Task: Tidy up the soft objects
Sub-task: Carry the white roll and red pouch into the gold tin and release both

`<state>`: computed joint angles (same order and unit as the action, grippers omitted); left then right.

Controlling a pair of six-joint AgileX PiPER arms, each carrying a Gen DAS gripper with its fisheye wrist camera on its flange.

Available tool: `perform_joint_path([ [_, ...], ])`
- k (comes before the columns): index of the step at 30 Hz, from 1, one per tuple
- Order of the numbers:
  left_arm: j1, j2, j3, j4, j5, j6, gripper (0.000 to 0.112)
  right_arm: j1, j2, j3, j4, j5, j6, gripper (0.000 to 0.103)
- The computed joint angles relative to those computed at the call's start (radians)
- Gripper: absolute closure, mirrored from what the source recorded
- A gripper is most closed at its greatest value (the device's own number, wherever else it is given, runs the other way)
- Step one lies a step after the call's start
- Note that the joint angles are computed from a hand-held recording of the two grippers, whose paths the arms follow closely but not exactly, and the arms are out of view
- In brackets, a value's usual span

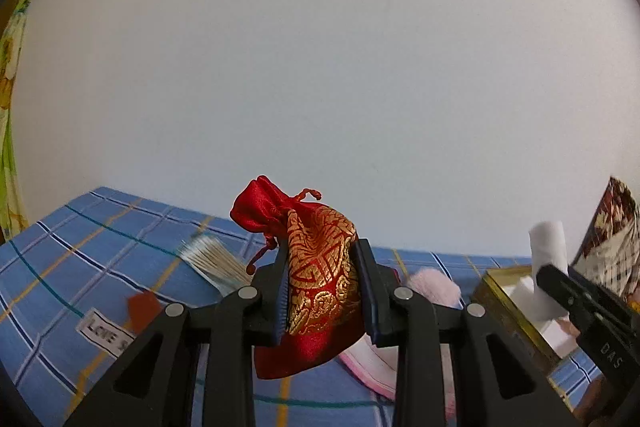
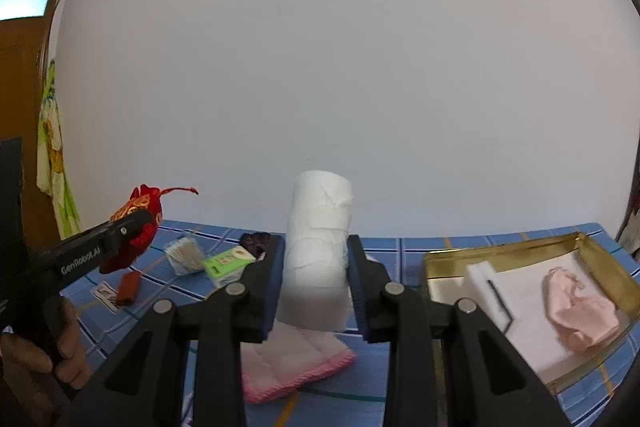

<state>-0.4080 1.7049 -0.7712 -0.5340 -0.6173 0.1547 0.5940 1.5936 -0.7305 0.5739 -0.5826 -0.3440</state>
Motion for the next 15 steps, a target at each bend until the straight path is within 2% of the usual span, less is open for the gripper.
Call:
perform_joint_path([
  [3, -0.033, 0.018, -0.03, -0.015, 0.025, 0.027, 0.08, -0.024, -0.016, 0.017, -0.003, 0.01, 0.007, 0.072],
  [10, -0.142, 0.054, -0.085, -0.124, 0.012, 0.143, 0.08, -0.098, -0.065, 0.077, -0.016, 0.006, -0.006, 0.072],
  [13, -0.191, 0.084, -0.123, -0.173, 0.014, 0.182, 0.08, -0.163, -0.089, 0.102, -0.065, 0.009, 0.037, 0.072],
  [15, -0.22, 0.106, -0.157, -0.192, 0.028, 0.198, 0.08, -0.239, -0.084, 0.104, -0.158, 0.014, 0.106, 0.072],
])
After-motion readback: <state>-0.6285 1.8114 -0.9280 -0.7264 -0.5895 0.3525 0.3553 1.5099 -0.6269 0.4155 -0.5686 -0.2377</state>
